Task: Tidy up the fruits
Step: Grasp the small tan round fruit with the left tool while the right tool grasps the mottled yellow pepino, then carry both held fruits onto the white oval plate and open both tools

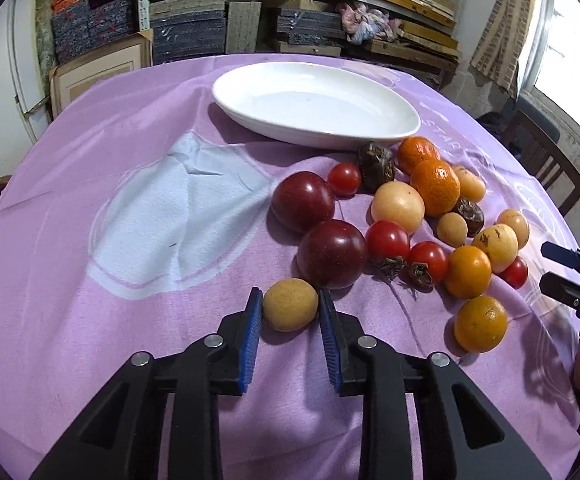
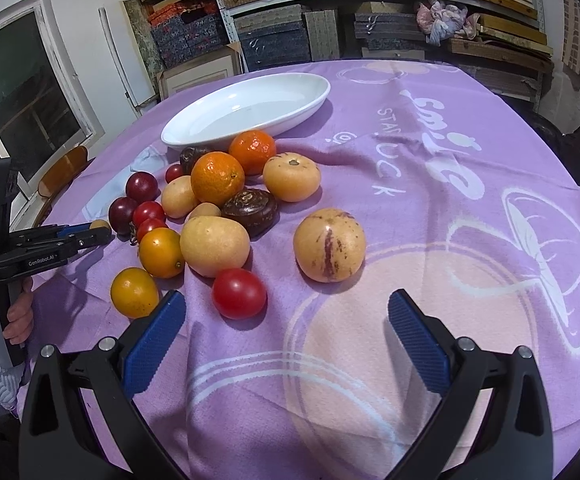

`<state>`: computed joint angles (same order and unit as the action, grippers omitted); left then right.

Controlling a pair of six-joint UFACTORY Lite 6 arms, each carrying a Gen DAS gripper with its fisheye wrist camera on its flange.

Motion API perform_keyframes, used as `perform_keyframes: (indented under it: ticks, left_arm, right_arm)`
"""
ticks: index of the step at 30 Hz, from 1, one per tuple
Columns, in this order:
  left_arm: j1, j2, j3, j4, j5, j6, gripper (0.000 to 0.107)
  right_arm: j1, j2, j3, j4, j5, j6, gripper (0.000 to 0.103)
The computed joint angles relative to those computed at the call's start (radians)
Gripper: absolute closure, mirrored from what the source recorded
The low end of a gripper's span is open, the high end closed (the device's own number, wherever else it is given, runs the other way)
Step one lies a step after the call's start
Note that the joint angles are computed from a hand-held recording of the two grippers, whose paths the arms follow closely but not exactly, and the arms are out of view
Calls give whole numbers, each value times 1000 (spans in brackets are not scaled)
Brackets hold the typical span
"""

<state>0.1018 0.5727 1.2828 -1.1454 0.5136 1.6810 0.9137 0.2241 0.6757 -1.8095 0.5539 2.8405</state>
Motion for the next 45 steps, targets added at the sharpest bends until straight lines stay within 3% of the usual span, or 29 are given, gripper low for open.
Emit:
perform_keyframes:
  ticks: [3, 7, 9, 12, 15, 16, 19, 22, 28, 37, 41, 42, 45]
  left_arm:
    - [11, -5, -1, 22, 11, -42, 78]
    - [75, -28, -40, -3, 118, -109, 78]
    - [66, -81, -118, -37, 64, -74, 79]
    - [29, -189, -283, -259, -69, 177, 78]
    - [30, -177, -297, -267, -49, 185, 78]
    - [29, -177, -305, -310, -52, 228, 78]
    - [36, -168, -305, -347, -43, 287, 78]
    - [43, -169, -315, -373, -34, 329, 78]
    - [47, -157, -305, -373, -28, 339, 78]
    - [47, -152, -298, -366, -28, 334, 78]
    - [45, -154, -301, -368, -30, 336, 78]
    - [46, -151, -297, -364, -28, 331, 78]
    - [43, -152, -295, -354, -29, 312, 78]
  right_arm:
    - [4, 7, 3, 2, 10, -7, 4]
    - [21, -3, -4, 54, 50, -54, 4]
    - [4, -9, -11, 24, 31, -44, 4]
    - [-20, -22, -18, -19, 11, -35, 4]
    - [-29, -12, 27, 117, 12, -246, 5]
    - [-31, -7, 46, 176, 22, -330, 8]
    - [-71, -15, 61, 229, 1, -460, 35]
    - [-128, -16, 51, 193, -50, -448, 37]
    - [-185, 67, 85, 94, -125, -382, 59]
    - [-181, 131, 145, 133, -95, -448, 59]
    - [-194, 134, 162, 169, -111, -510, 51]
    - [-203, 129, 156, 137, -122, -480, 59]
    - [-210, 116, 143, 113, -131, -453, 59]
